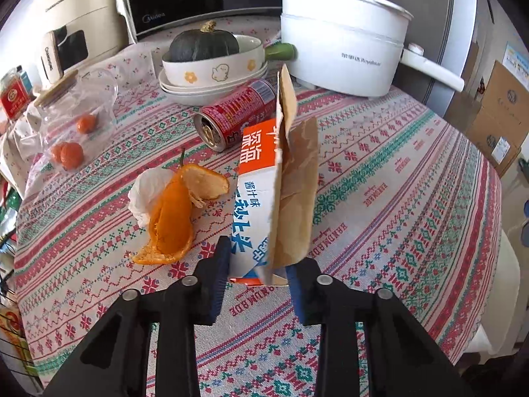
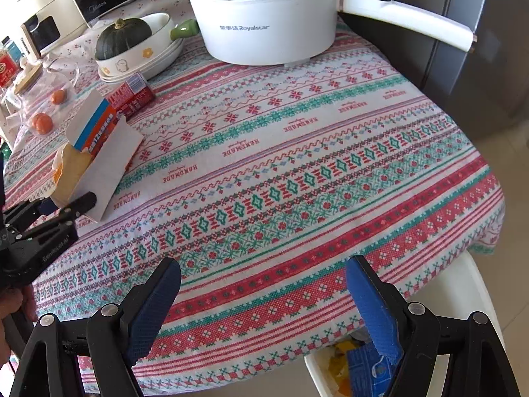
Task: Collect trash
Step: 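Grasp the white-and-orange paper carton with the left tool while the right tool grasps the large orange peel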
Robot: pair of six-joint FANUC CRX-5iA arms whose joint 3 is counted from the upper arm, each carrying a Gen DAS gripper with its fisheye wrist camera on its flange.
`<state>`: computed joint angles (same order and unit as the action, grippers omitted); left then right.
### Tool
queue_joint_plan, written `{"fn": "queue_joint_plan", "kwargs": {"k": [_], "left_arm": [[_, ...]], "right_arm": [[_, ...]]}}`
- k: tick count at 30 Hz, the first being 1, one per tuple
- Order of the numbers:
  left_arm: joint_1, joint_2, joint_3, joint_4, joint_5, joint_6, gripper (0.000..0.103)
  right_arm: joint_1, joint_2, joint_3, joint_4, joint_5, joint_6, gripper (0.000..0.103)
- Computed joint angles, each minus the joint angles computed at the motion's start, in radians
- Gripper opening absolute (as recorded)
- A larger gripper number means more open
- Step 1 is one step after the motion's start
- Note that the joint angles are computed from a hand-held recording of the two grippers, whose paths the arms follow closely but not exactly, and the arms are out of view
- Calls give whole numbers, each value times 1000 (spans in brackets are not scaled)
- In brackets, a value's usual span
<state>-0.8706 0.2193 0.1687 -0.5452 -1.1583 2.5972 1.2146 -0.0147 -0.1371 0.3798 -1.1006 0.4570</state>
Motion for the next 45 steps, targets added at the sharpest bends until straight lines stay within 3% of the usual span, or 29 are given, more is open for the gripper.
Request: {"fn": "queue_joint_plan", "kwargs": {"k": [4, 8, 15, 19, 23, 31, 37, 43, 44, 45], "left_arm": [[2, -71, -53, 13, 62, 83, 22], [-14, -135, -91, 13, 59, 101, 21], [-57, -312, -198, -56, 4, 244, 20], [-96, -386, -243, -110, -79, 294, 20], [-86, -448, -302, -107, -127, 308, 20], [-61, -539, -380, -98, -145, 355, 20], [-75, -540, -375, -120, -180, 345, 20], [-48, -544, -391, -89, -151, 337, 20], [-48, -539, -389, -88, -150, 335, 20], [-49, -534, -385, -87, -150, 334, 20]], "right_arm": [[2, 4, -7, 20, -24, 11, 86], [14, 20, -8, 47, -52, 10, 85], [47, 63, 20, 69, -37, 12, 86], [69, 110, 49, 68, 2, 9, 85], [71, 192, 141, 24, 42, 46, 85], [58, 418, 418, -62, 126, 99, 85], [61, 558, 578, -62, 108, 106, 83], [47, 646, 693, -75, 68, 128, 70], [44, 660, 713, -87, 52, 136, 58], [38, 664, 723, -107, 47, 151, 38]]}}
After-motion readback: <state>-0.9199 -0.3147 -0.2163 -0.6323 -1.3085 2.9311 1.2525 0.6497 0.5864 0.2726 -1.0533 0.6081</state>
